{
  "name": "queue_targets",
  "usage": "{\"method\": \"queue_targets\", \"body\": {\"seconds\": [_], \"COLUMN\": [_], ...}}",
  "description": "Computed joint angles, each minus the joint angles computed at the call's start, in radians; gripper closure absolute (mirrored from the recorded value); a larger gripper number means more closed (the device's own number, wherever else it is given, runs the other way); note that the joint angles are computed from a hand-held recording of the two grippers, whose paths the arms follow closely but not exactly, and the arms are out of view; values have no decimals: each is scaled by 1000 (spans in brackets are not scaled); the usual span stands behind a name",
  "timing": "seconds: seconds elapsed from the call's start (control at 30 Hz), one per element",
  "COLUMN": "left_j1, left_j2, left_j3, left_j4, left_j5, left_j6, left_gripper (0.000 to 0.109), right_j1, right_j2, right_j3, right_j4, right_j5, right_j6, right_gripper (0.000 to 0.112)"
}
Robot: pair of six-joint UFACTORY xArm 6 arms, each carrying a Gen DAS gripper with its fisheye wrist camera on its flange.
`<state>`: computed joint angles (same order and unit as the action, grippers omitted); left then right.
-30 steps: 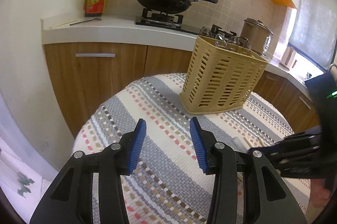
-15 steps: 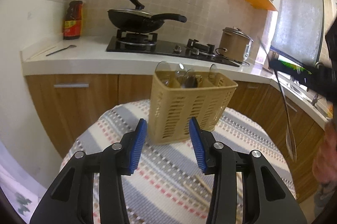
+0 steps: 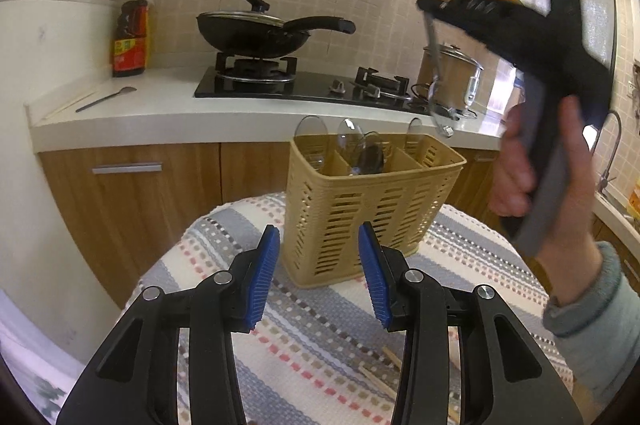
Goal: Organize utensils
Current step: 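Carry the metal spoon over the caddy with the right gripper and open it, then grasp a wooden chopstick with the left gripper while the right gripper grasps another chopstick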
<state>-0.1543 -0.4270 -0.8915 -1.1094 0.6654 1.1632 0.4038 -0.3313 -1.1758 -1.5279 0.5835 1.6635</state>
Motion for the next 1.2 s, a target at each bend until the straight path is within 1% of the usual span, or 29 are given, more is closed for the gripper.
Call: {"method": "queue_targets", "body": {"seconds": [0.13,0.2,0.27,0.4,0.47,0.57,0.6,0.7,0.73,0.77,0.83,0.87,0.93,0.97,1.0,1.07,1.1,1.13,1.17,1.2], "left_j1": [4,2,0,-1,-1,6,11,21,24,24,25,26,28,29,31,38,42,44,45,46], "left_j2": [34,48,60,67,68,58,50,21,6,-4,-42,-56,-97,-121,-135,-164,-178,-189,-193,-197], "left_j3": [-21,-26,-30,-23,-22,-14,-9,7,17,24,51,62,93,112,123,146,157,167,173,179], "left_j4": [-13,-18,-18,-13,-5,1,3,11,16,20,32,38,69,98,118,164,194,230,262,288], "left_j5": [3,3,5,9,9,13,18,31,35,34,38,41,47,52,58,85,105,125,139,152], "left_j6": [14,21,24,28,21,15,10,-2,-5,-7,-15,-20,-45,-69,-84,-122,-148,-183,-214,-240], "left_gripper": [69,69,69,69,69,69,69,69,69,69,69,69,69,69,69,69,69,69,69,69], "right_j1": [-21,-18,-28,13,45,79,96,128,140,157,194,208,259,272,283,302,307,303,313,342], "right_j2": [31,28,30,20,1,-47,-77,-167,-193,-231,-290,-310,-355,-368,-391,-423,-445,-467,-479,-482], "right_j3": [18,39,51,93,125,168,189,246,262,286,323,334,353,359,372,395,418,448,465,479], "right_j4": [-79,-140,-143,-194,-220,-202,-170,-86,-62,-24,19,45,165,215,297,429,502,559,607,626], "right_j5": [7,35,12,73,123,152,165,165,172,184,224,236,300,318,328,357,359,335,340,386], "right_j6": [89,163,183,224,237,215,188,114,92,56,27,4,-92,-124,-178,-253,-293,-333,-365,-369], "right_gripper": [102,102,102,102,102,101,99,98,87,62,48,48,48,48,47,39,39,39,39,39]}}
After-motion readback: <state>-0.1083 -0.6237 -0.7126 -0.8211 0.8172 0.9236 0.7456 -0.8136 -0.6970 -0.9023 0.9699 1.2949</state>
